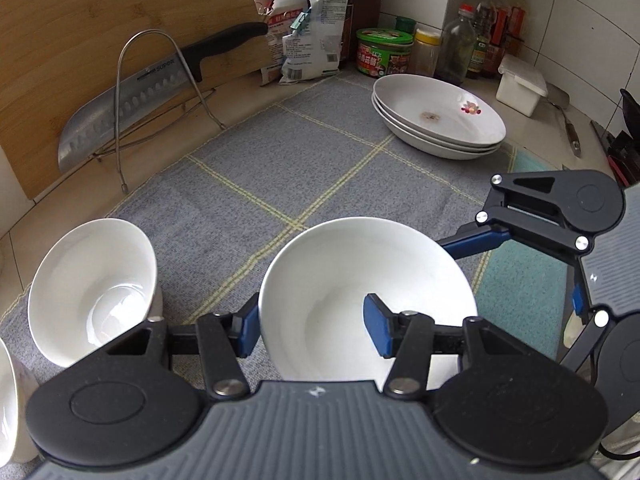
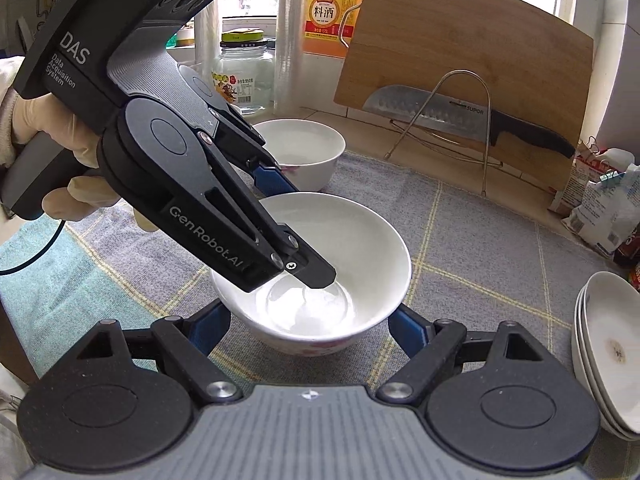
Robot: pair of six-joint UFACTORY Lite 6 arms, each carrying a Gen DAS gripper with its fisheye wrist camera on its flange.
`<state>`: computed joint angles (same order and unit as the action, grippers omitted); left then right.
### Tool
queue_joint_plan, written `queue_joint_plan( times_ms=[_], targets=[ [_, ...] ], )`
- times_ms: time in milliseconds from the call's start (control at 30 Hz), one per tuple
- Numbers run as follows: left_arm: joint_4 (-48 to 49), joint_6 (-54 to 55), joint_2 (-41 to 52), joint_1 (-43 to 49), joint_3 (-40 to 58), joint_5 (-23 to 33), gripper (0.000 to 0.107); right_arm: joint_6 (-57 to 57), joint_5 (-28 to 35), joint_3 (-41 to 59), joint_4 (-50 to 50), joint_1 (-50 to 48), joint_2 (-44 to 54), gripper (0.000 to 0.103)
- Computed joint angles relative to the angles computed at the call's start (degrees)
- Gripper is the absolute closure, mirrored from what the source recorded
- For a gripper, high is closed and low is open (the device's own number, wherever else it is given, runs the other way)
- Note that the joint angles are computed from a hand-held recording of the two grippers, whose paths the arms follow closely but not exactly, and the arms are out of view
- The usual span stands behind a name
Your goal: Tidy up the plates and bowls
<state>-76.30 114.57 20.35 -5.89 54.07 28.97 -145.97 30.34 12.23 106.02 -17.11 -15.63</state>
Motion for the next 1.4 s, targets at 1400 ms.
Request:
queue_joint_plan(
  times_ms=[1400],
  targets=[
    [-26.4,22.3,-11.0,4.6,-15.5,0.3,0.014,8.1,2.2,-1.7,-8.7,-6.8,-5.0,0.0]
  ],
)
